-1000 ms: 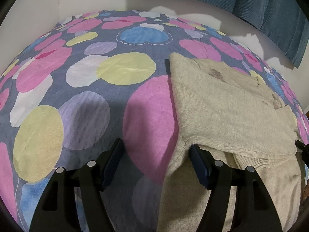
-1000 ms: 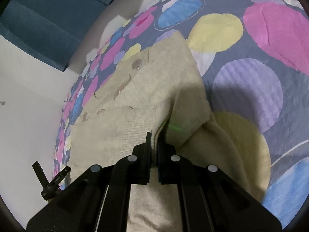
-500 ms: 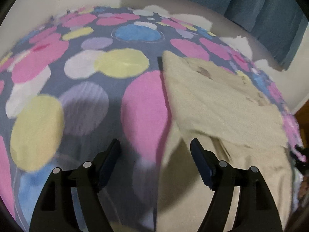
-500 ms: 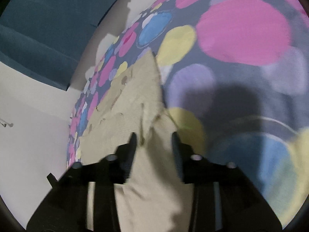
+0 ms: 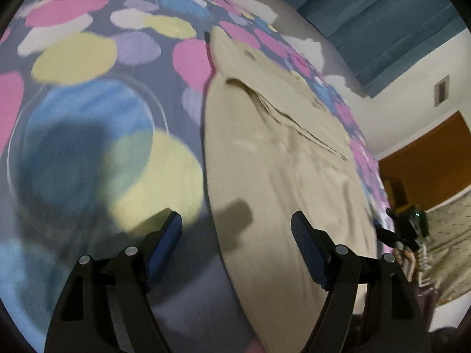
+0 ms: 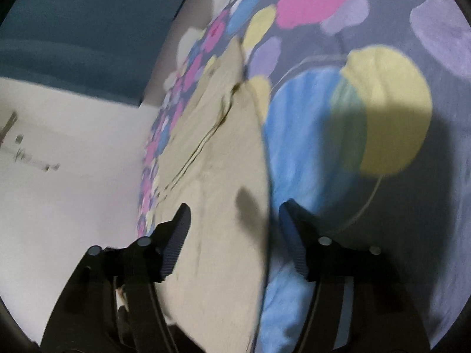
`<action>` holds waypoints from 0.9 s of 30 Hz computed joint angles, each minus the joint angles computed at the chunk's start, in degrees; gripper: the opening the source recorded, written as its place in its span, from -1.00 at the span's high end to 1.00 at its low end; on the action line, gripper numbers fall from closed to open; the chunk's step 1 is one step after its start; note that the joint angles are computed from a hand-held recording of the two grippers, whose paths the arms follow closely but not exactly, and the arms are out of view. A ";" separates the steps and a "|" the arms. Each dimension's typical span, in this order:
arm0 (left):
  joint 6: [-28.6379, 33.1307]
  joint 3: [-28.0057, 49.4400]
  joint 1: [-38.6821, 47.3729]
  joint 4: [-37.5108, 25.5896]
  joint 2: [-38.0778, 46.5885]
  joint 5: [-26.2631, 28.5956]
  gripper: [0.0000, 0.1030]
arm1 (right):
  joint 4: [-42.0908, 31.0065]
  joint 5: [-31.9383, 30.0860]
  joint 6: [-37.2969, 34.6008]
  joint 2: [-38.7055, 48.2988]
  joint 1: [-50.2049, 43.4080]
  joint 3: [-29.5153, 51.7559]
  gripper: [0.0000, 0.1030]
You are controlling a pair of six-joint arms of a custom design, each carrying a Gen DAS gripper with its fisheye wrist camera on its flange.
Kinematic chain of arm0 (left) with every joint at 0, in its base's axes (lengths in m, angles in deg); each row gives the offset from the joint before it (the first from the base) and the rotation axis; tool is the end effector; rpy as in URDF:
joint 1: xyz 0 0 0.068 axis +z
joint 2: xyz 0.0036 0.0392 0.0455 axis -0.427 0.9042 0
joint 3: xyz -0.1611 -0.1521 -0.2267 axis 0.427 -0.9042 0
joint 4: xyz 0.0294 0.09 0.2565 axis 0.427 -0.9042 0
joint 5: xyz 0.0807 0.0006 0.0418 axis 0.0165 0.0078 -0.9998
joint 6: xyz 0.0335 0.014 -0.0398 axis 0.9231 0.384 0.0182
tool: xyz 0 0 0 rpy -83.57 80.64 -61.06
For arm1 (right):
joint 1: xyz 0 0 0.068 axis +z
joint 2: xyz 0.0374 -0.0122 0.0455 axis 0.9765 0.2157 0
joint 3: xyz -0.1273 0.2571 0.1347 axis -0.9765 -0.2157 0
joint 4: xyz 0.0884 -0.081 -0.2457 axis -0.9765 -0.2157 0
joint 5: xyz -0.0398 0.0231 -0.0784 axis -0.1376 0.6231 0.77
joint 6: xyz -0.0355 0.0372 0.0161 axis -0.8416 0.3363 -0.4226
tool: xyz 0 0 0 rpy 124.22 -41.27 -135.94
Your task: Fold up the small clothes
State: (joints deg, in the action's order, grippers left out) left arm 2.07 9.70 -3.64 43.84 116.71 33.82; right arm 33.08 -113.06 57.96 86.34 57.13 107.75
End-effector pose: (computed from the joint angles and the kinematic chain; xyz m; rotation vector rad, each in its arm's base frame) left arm 0.1810 0.0491 0.1757 -0.4245 2.4624 -0.7376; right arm 0.3150 -0.0829 0.1181 0.0130 2.3617 1.3836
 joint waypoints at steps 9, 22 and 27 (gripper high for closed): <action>2.22 -5.03 4.52 -6.06 -4.33 14.29 -0.46 | -19.97 -0.23 -23.52 -0.50 1.57 -1.81 -0.33; -15.35 -10.68 -13.98 8.01 -10.51 12.11 -0.36 | -30.66 -0.21 -36.42 0.99 2.87 -3.34 -0.34; -19.67 -13.13 -13.80 16.76 -4.34 16.36 0.19 | -33.12 0.32 -40.24 0.79 2.13 -5.08 -0.34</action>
